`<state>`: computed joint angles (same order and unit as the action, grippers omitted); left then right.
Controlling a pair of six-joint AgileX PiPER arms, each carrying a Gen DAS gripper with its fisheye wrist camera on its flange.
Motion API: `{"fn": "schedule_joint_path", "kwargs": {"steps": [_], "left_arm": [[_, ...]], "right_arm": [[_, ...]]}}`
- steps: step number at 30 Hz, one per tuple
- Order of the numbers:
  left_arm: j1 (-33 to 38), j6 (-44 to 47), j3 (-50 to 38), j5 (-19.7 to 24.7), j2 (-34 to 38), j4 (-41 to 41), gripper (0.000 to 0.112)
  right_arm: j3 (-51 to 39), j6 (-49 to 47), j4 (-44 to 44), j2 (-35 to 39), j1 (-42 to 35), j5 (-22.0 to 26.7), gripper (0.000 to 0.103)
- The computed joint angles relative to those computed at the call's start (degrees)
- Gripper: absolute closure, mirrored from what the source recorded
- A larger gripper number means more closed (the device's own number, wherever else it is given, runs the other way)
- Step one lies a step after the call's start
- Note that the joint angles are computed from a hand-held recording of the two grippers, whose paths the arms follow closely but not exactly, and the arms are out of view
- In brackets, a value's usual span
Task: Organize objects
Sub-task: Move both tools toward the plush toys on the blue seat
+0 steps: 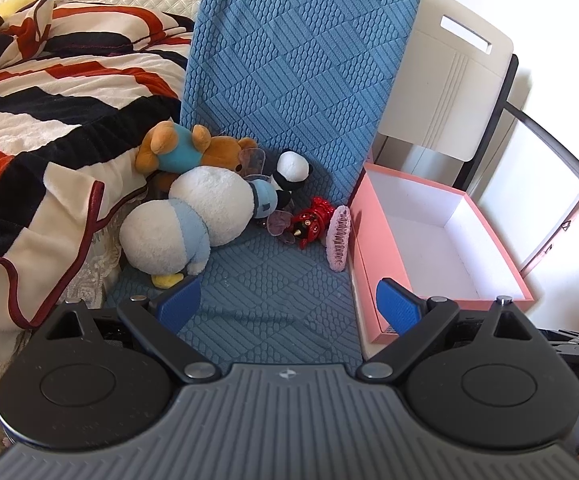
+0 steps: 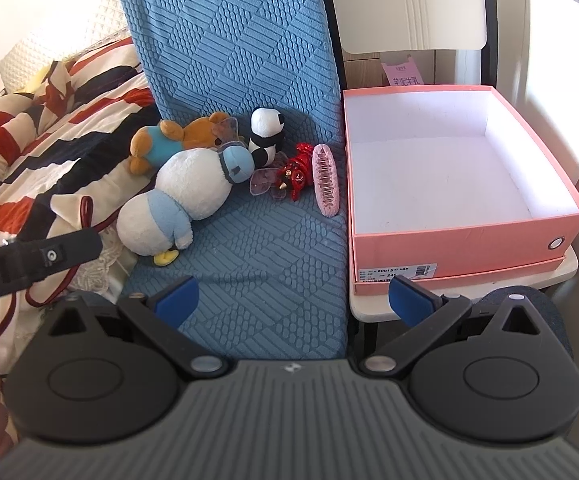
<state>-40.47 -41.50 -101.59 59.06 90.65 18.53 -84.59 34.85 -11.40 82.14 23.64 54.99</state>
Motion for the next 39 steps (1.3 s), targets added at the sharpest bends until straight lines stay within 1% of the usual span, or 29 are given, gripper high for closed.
{"fn": "schedule_joint_path", "kwargs": {"steps": [10, 13, 17, 22, 24, 26, 29, 32, 33, 36, 37, 39], "left_arm": [[2.0, 0.0, 2.6, -2.2, 0.2, 0.2, 0.015], [2.5, 0.7, 2.6, -1.3, 1.3, 0.9, 0.015], [3.7, 1.1, 3.9, -3.0, 1.5, 0.6, 0.015], [4.7, 0.6, 4.3, -5.1, 2.9, 2.3, 0.015], [4.9, 0.3, 4.0, -5.8, 4.2, 4.0, 0.015], [5.0, -0.3, 3.1, -5.9, 6.1, 6.3, 0.015], [5.6, -1.1, 2.2, -7.1, 8.9, 9.2, 0.015], [6.3, -0.7, -0.9, -6.8, 12.3, 11.2, 0.015], [6.3, -0.9, -2.0, -6.5, 13.5, 12.5, 0.015], [5.8, 1.2, -7.7, -3.1, 18.4, 16.3, 0.015], [5.8, 1.4, -8.8, -2.9, 19.4, 17.4, 0.015], [6.6, 2.4, -12.6, -2.0, 22.1, 17.2, 0.015]], "right_arm": [[-2.3, -1.1, 1.1, 3.5, 0.2, -0.3, 0.000], [-3.5, -2.2, 2.0, 4.7, -0.1, -0.2, 0.000], [-4.5, -3.2, 2.6, 5.9, -0.4, -0.4, 0.000], [-5.1, -3.8, 2.5, 8.1, -0.9, -1.4, 0.000], [-4.8, -3.4, 1.6, 9.1, -0.9, -2.4, 0.000], [-4.0, -3.7, 1.0, 9.9, -1.0, -4.2, 0.000], [-3.2, -5.2, 1.2, 11.6, -1.6, -7.2, 0.000], [-2.9, -5.6, 0.8, 13.3, -2.1, -10.0, 0.000], [-3.3, -5.7, 0.4, 14.1, -2.2, -10.3, 0.000], [-4.1, -5.0, -3.2, 16.3, -1.8, -12.2, 0.000], [-3.8, -4.3, -4.6, 16.7, -1.7, -13.6, 0.000], [-3.2, -3.1, -7.5, 17.5, -1.5, -16.4, 0.000]]}}
